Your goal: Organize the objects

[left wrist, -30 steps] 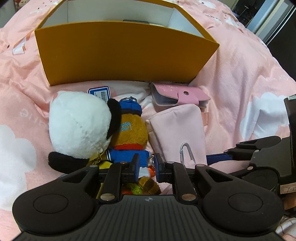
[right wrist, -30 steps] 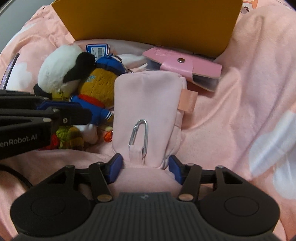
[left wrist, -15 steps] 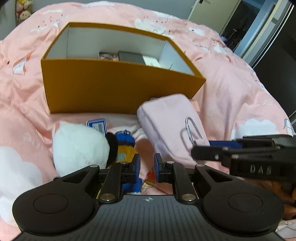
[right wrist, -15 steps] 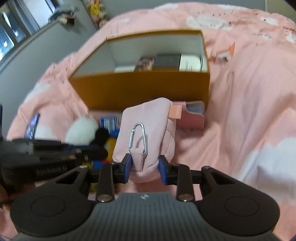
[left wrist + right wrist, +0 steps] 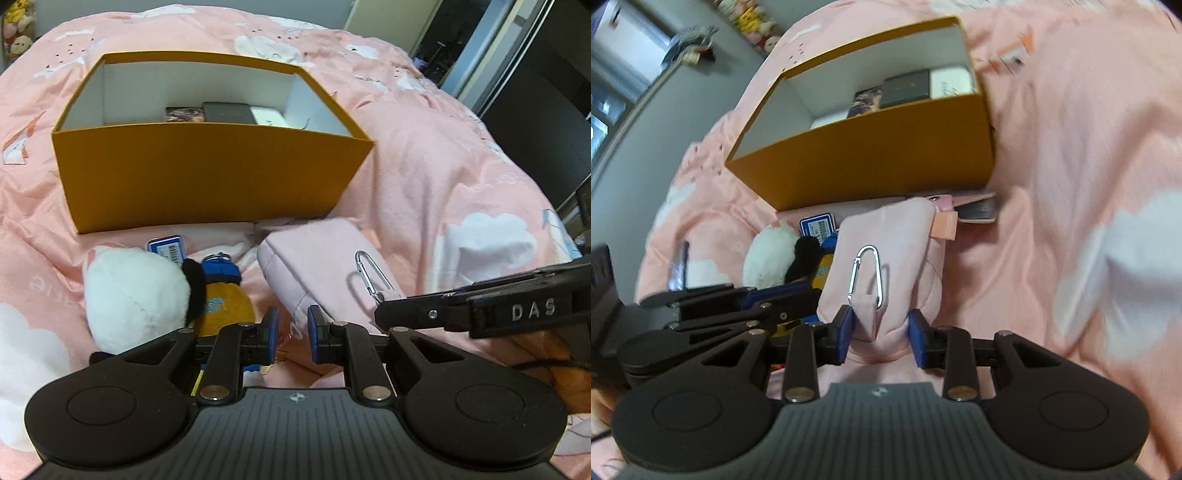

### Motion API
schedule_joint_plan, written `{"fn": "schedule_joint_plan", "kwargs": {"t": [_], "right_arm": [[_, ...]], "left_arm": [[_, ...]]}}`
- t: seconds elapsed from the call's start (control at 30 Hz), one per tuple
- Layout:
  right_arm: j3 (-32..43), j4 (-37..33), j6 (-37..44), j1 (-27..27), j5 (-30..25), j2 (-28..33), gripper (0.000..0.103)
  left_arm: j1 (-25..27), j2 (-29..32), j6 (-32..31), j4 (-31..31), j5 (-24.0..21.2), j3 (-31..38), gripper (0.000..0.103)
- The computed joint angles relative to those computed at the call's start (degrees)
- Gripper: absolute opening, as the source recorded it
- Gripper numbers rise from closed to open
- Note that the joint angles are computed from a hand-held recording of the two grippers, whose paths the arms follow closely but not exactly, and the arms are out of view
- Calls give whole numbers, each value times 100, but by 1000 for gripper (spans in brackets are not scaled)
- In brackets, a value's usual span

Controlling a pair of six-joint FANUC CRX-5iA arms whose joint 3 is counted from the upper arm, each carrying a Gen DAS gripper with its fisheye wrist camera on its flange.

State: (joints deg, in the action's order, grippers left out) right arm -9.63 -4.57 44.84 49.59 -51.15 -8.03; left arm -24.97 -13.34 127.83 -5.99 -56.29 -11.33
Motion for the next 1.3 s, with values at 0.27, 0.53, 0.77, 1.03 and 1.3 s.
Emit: {"fn": "schedule_joint_plan", "kwargs": {"t": [0.27,0.53,0.77,1.03,1.3], "right_arm": [[-201,82,-633,-40,169,-234,36],[-213,-73,-608,-164,322,-129,39],[-94,-783,-96,-379,345,-113,43],[-312,-11,-268,-75,767,-300,40],[-238,1010,-293,40,248,144,56]], "left_arm": [[104,-7,-631,497,170,-158,18],[264,210,-1373,1128,105,-260,15],[236,-192,-1277,993,881,-545,8],[253,-255,-1120,890,957,-489,9],[514,-69,-1171,1178,547,-462,19]]}}
